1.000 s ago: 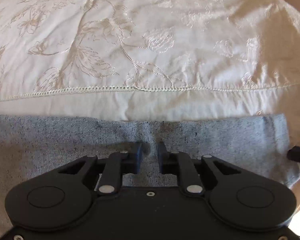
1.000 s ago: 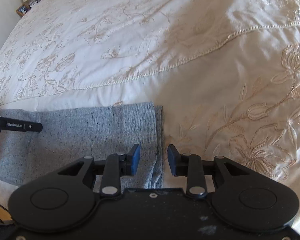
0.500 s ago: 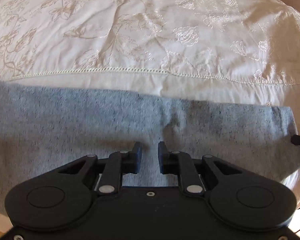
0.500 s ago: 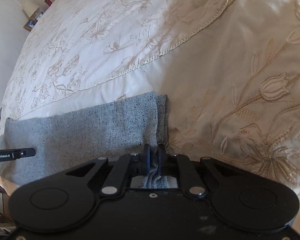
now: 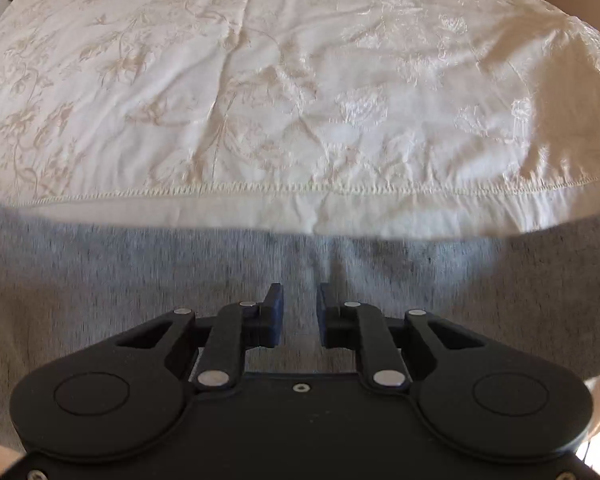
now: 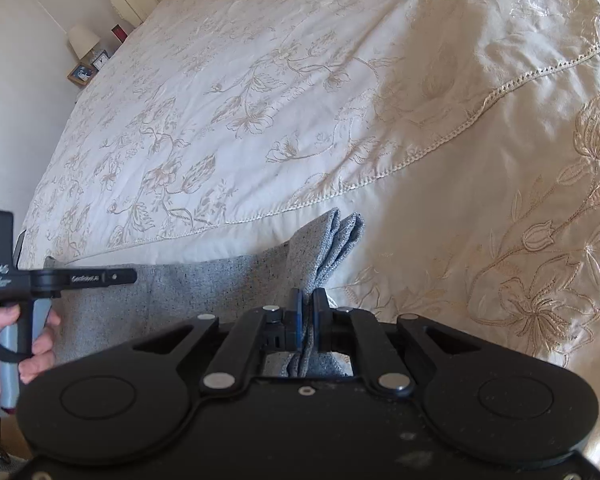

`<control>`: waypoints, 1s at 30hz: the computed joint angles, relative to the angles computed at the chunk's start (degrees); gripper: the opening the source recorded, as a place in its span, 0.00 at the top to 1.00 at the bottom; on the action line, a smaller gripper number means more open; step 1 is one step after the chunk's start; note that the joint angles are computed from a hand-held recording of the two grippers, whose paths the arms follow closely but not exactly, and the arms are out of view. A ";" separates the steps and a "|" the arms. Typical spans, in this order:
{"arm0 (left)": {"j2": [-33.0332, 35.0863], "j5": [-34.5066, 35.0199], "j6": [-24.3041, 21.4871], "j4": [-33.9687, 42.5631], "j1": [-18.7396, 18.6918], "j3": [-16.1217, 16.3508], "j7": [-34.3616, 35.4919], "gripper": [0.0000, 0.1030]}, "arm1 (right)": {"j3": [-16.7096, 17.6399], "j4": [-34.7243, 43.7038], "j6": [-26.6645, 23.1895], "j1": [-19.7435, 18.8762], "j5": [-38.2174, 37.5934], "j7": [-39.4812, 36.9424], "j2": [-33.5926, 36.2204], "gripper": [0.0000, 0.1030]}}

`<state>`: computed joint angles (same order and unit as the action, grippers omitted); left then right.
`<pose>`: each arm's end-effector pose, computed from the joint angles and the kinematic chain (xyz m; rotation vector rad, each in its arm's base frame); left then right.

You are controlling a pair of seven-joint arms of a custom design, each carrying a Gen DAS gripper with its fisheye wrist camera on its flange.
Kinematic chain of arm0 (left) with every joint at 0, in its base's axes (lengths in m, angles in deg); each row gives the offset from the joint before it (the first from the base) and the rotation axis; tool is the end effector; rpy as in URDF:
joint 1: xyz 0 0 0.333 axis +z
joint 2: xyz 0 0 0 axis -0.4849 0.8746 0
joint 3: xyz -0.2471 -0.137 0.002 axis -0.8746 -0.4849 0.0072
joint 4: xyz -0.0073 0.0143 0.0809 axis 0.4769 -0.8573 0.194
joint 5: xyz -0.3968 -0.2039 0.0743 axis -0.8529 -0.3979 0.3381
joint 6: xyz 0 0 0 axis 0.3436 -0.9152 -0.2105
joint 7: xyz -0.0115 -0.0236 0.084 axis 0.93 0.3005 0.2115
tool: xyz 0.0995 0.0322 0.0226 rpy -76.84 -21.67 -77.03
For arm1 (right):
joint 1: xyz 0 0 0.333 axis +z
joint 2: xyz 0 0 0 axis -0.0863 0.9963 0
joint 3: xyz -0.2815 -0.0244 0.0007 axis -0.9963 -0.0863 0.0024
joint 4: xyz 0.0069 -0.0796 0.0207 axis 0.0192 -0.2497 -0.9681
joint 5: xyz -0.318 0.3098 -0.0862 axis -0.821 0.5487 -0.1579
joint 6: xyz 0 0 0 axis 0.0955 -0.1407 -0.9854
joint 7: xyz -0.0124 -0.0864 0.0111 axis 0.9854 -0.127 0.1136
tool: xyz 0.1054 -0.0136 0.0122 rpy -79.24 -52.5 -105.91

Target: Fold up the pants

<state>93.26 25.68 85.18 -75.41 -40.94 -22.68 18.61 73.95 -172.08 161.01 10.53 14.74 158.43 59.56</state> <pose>0.6166 -0.2628 0.5516 -1.9535 2.2288 -0.4513 0.4974 0.1238 0.5629 -1.6129 2.0043 -0.1905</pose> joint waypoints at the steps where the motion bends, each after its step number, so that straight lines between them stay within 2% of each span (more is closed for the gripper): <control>1: -1.29 -1.54 -0.84 -1.65 0.15 -0.03 1.09 0.77 | 0.31 0.16 0.04 -0.02 -0.18 0.31 -0.17 0.94; 3: -2.83 -2.80 -2.63 -4.34 0.14 -0.25 3.15 0.77 | 0.87 0.71 0.08 0.14 -0.62 0.81 -0.43 0.94; 5: -1.58 -2.56 -6.22 -4.46 -0.32 -0.75 4.95 0.77 | 1.86 1.77 -0.38 0.15 -1.74 1.86 -0.32 0.94; 7: -2.23 -1.96 -4.50 -6.11 -0.57 -0.87 7.19 0.78 | 2.79 3.30 -0.78 0.47 -2.73 3.02 0.31 0.94; 9: -3.01 -6.05 -3.91 -6.14 0.18 -0.20 8.67 0.77 | 4.15 5.59 -1.34 0.85 -4.40 4.20 1.31 0.94; 11: -4.65 -9.96 -3.10 -6.81 1.45 0.79 9.73 0.72 | 5.42 8.36 -1.43 1.71 -5.75 5.07 2.96 0.94; 15: -8.92 -9.72 -1.41 -9.40 4.25 2.64 10.81 0.73 | 8.39 15.88 -0.88 4.09 -7.96 7.72 8.71 0.94; 19: -12.40 -10.55 -1.20 -11.85 8.07 5.07 12.43 0.73 | 11.48 24.93 -0.17 7.04 -10.51 11.14 17.00 0.94; 23: -14.27 -9.81 -1.16 -13.59 11.60 6.68 13.68 0.73 | 13.60 34.76 1.57 10.76 -12.21 15.75 28.81 0.94; 27: -14.72 -8.22 -1.12 -14.32 14.35 7.74 16.54 0.73 | 14.08 43.74 2.97 15.39 -15.79 20.70 40.89 0.94; 30: -14.69 -8.48 -1.15 -14.34 15.68 8.39 19.39 0.74 | 13.32 51.14 1.69 18.95 -18.05 23.07 49.42 0.94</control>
